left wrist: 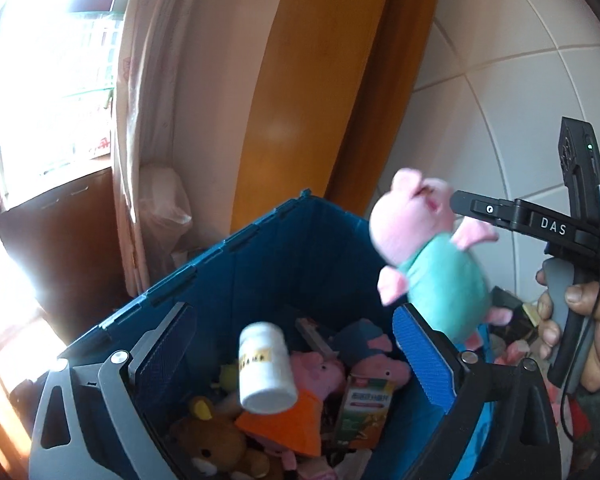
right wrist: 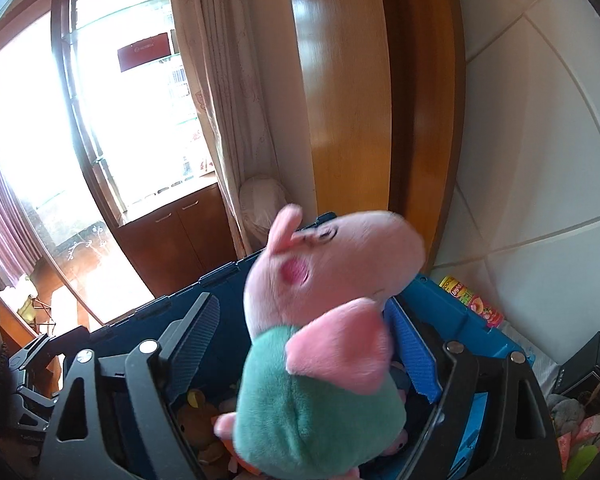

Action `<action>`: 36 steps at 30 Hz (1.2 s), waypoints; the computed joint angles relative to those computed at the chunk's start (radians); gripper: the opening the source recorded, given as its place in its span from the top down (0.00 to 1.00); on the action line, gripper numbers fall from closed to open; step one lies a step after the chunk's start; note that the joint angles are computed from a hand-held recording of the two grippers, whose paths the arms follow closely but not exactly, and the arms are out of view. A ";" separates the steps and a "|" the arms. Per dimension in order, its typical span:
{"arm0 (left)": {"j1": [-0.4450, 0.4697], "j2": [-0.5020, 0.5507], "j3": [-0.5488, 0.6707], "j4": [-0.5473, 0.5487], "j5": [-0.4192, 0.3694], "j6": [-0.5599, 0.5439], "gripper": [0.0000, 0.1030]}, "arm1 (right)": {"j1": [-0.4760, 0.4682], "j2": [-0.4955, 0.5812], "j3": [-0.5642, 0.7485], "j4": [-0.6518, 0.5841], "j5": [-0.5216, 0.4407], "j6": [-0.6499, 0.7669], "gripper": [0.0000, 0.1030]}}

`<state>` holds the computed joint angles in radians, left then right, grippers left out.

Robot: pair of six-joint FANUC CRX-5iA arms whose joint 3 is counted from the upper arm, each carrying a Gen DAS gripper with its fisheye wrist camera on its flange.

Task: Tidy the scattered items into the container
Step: 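Open both tools to drop the pill bottle and pig into the crate, then move both open tools back over the items on the bed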

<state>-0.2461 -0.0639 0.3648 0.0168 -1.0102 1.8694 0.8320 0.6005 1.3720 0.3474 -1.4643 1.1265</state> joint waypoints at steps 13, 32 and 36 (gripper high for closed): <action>-0.008 -0.004 -0.005 -0.030 -0.038 0.035 0.03 | 0.014 -0.287 -0.483 0.013 0.194 -0.145 0.17; -0.271 0.062 0.165 -0.141 -0.110 0.081 0.03 | 0.145 -0.770 -1.104 0.258 0.272 -0.512 0.17; -0.351 0.103 0.239 -0.175 -0.143 0.093 0.03 | 0.196 -0.886 -1.228 0.335 0.229 -0.611 0.17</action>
<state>-0.5967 0.0391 0.6039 -0.1587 -1.1535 1.9621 1.0282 -0.2850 0.1444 0.6820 -1.2358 0.5150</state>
